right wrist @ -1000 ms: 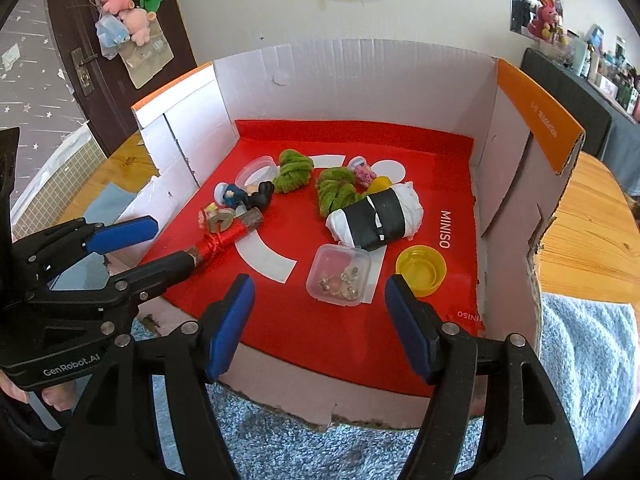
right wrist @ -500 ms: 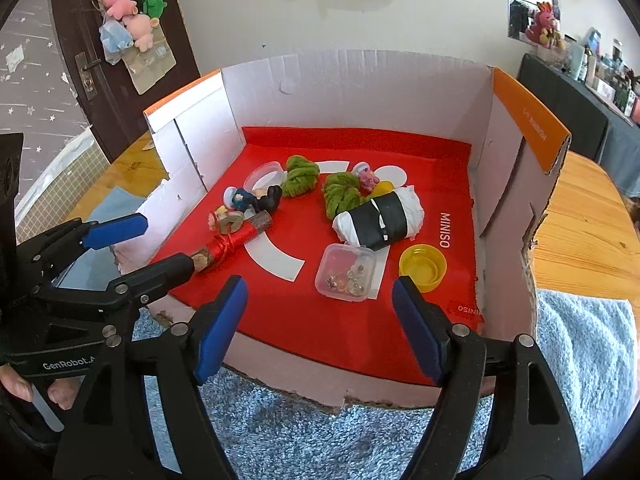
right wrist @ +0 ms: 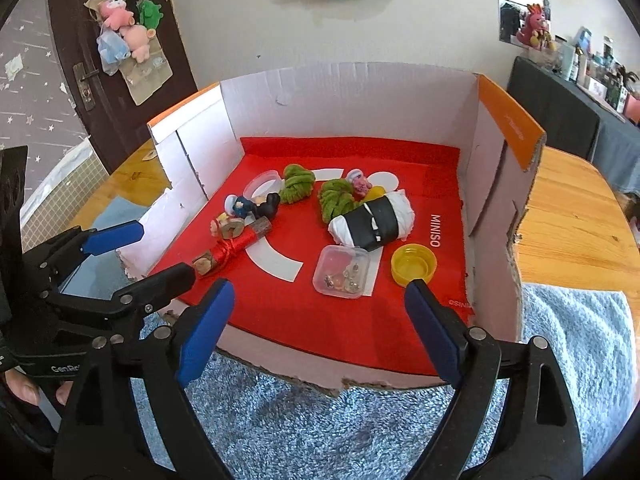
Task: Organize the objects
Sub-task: 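Withdraw both open tools from the box back over the towel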
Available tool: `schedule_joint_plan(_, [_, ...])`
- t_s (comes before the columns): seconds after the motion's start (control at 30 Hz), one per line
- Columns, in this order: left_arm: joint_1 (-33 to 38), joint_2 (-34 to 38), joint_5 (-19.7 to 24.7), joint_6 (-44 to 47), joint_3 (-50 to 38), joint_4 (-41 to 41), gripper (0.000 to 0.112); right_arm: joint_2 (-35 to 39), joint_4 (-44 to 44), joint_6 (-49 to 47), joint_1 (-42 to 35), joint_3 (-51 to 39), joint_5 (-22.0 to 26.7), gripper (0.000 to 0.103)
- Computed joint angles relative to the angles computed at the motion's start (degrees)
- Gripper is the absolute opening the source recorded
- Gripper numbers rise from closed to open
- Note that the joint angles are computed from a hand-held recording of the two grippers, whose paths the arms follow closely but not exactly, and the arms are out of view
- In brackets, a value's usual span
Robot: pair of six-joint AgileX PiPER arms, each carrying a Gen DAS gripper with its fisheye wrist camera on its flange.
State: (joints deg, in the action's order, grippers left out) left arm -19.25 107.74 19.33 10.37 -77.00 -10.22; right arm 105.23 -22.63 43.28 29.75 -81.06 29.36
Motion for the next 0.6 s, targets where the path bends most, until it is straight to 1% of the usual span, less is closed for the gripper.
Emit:
schedule_joint_plan(0.23, [-0.4,-0.9,-0.8,-2.0,1.0,2.3,0.093,-1.1,-1.9,2.5,0.3,1.4,-0.6,0.090])
schedule_joint_plan(0.33, [-0.5,-1.3,-1.1,-2.5,1.5,2.9,0.094,-1.5,-1.7,2.5,0.5,1.8,-0.8,0.096])
schedule_joint_plan(0.43, [-0.7,-1.8,-1.6,-3.4,2.1,3.9,0.095,-1.9,-2.3,3.2,0.7,2.3,-1.1,0.096])
schedule_joint_plan(0.53, [-1.2,-2.4,-2.5,-7.1,3.0,7.9,0.095,-2.2,-2.2,3.3,0.7,2.7,-1.3,0.096])
schedule_joint_plan(0.6, [-1.2,-2.8,-2.7,-7.2,3.4,7.8,0.095,-2.4,-2.6,3.9,0.8,2.9,-1.3,0.096])
